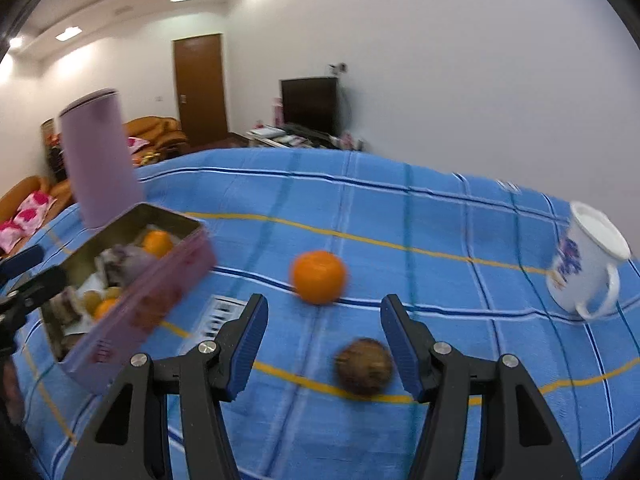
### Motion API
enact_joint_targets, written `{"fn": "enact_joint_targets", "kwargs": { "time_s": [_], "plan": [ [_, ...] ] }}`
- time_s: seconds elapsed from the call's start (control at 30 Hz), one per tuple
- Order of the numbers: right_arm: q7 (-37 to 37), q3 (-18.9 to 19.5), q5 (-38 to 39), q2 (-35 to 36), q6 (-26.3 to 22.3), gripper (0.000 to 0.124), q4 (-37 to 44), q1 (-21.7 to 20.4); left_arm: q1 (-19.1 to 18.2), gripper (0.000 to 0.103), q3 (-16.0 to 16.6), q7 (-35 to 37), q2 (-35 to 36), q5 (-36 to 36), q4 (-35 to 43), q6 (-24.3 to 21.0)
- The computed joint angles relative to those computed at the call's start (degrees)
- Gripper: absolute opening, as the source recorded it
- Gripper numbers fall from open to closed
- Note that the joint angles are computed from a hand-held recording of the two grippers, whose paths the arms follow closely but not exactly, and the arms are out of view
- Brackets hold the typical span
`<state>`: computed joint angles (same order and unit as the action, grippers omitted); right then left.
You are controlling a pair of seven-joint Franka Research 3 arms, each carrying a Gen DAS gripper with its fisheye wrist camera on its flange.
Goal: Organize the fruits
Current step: 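Move the right tool to a dark brown round fruit while the left moves to a mandarin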
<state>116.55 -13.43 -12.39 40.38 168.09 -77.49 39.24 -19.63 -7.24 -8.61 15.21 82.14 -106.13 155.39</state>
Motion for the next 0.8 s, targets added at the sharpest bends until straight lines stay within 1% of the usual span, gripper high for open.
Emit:
{"fn": "enact_joint_targets", "kwargs": {
  "time_s": [0.07, 0.13, 0.3, 0.37, 0.43, 0.5, 0.57, 0.63, 0.67, 0.73, 0.8],
  "plan": [
    [-1.3, 1.4, 0.8, 0.0, -1.5, 0.060, 0.4, -1.4, -0.1, 0.097, -0.4, 2.2, 0.8, -1.3, 1.5, 0.9],
    [-2.6, 2.9, 1.6, 0.3, -3.1, 0.060, 1.0, -2.7, -0.5, 0.100, -0.5, 4.1, 1.5, -2.5, 2.8, 1.1],
    [-6.5, 6.7, 4.1, 1.3, -6.6, 0.059, 2.6, -5.7, -2.6, 0.100, -0.3, 10.5, 4.5, -6.0, 7.5, -0.4],
    [-7.7, 7.5, 4.8, 2.0, -8.5, 0.055, 3.8, -6.3, -3.6, 0.100, 0.0, 13.5, 6.0, -7.9, 9.6, -1.2],
    [-10.8, 10.1, 6.8, 3.4, -12.9, 0.044, 6.8, -8.2, -4.1, 0.100, 0.4, 15.9, 7.1, -10.0, 10.8, -1.1],
    [-11.8, 10.9, 8.0, 3.3, -13.1, 0.044, 6.6, -9.0, -4.7, 0.100, 0.7, 18.5, 8.3, -12.6, 12.2, -1.0],
    [-12.4, 10.3, 7.8, 3.0, -13.0, 0.043, 6.1, -8.5, -5.4, 0.100, 1.1, 20.5, 9.0, -14.3, 13.4, -1.0],
    [-11.8, 9.6, 7.6, 2.3, -11.4, 0.043, 4.7, -8.0, -5.9, 0.100, 1.4, 22.8, 9.8, -16.4, 14.6, -1.1],
    [-10.8, 8.6, 7.1, 1.9, -10.3, 0.043, 3.9, -7.4, -5.7, 0.100, 1.0, 25.1, 10.2, -18.5, 15.2, -0.8],
    [-6.9, 4.5, 4.5, 0.9, -8.8, 0.043, 2.0, -5.0, -6.5, 0.100, 1.4, 27.1, 10.8, -20.5, 16.5, -1.1],
    [-3.6, 2.2, 2.6, 0.8, -8.9, 0.043, 1.7, -3.9, -7.3, 0.100, 1.6, 29.8, 12.1, -22.1, 18.8, -1.5]
  ]
}}
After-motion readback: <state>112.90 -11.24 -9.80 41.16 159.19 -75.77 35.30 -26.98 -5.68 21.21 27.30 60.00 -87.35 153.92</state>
